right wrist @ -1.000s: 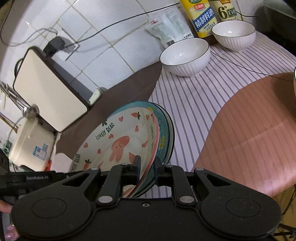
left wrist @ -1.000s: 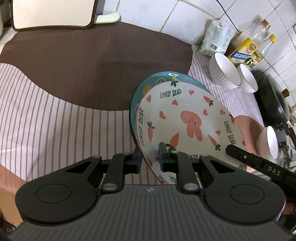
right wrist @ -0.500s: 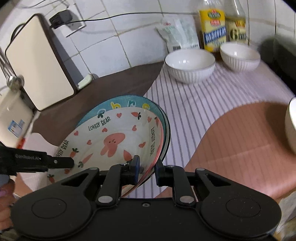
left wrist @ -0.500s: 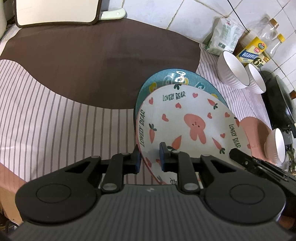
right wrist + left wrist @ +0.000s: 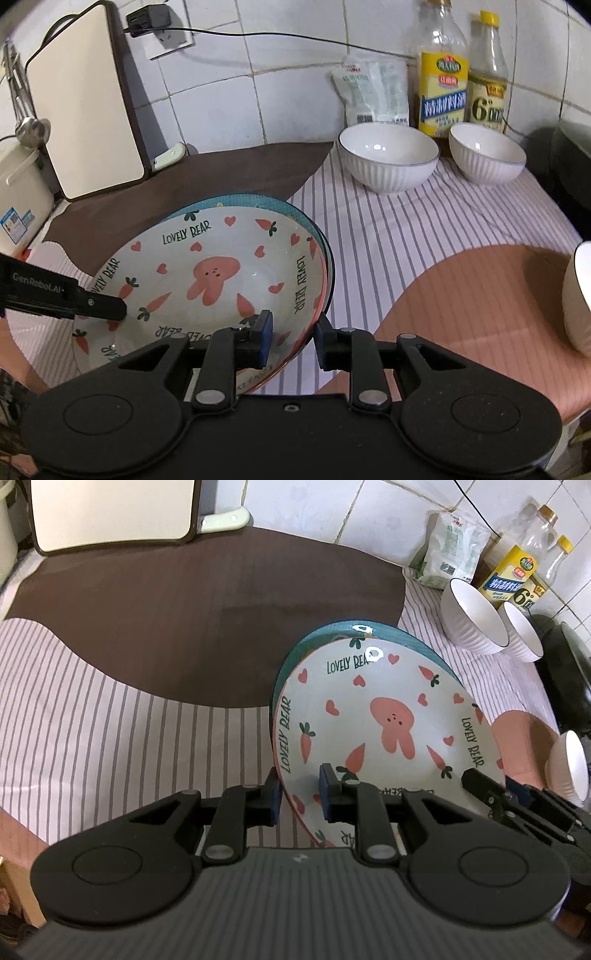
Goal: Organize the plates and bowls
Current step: 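Slide the plate stack aside with the left tool and open it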
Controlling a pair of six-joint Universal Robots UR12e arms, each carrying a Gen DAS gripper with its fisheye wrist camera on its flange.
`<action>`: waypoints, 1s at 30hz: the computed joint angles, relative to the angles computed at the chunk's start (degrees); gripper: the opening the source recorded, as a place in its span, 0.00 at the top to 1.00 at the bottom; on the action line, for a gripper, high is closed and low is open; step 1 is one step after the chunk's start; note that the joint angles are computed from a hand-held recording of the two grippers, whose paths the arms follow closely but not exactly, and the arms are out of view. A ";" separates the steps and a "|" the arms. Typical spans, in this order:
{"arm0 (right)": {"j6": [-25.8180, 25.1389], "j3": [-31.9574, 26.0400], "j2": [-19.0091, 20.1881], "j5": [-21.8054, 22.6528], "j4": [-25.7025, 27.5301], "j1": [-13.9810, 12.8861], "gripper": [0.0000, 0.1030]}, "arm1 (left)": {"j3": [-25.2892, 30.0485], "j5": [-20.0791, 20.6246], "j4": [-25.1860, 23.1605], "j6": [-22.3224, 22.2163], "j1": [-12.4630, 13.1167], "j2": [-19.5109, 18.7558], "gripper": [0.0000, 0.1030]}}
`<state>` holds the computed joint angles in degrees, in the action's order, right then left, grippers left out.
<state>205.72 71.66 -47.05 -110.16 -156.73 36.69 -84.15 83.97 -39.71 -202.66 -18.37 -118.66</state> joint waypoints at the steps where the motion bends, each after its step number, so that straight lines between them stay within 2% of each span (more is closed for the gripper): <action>1: -0.69 0.10 0.13 -0.36 -0.76 0.03 0.72 | 0.07 0.88 0.14 -0.38 -0.26 -0.07 0.81; 9: -7.80 -0.15 2.05 -5.06 -6.86 0.63 0.68 | 0.64 11.84 1.72 -5.58 -3.52 -1.09 0.78; 13: -8.83 -0.21 2.38 -5.11 -8.24 0.43 0.68 | 1.43 16.13 1.12 -4.50 -4.78 -1.82 0.78; 20: -7.23 2.54 0.44 -2.97 -11.70 -0.15 0.68 | 1.32 16.62 0.33 -3.17 -5.12 -1.01 0.78; 26: -10.68 7.22 -3.81 -0.31 -14.88 -0.91 0.68 | 0.81 15.07 0.86 0.04 -5.67 1.39 0.77; 28: -12.02 9.04 -5.21 -0.69 -16.77 -0.98 0.66 | 1.09 14.27 0.23 0.78 -6.08 2.14 0.77; 30: -13.06 10.97 -6.74 -1.80 -18.36 -0.97 0.57 | 1.35 13.79 0.14 0.88 -6.62 2.67 0.75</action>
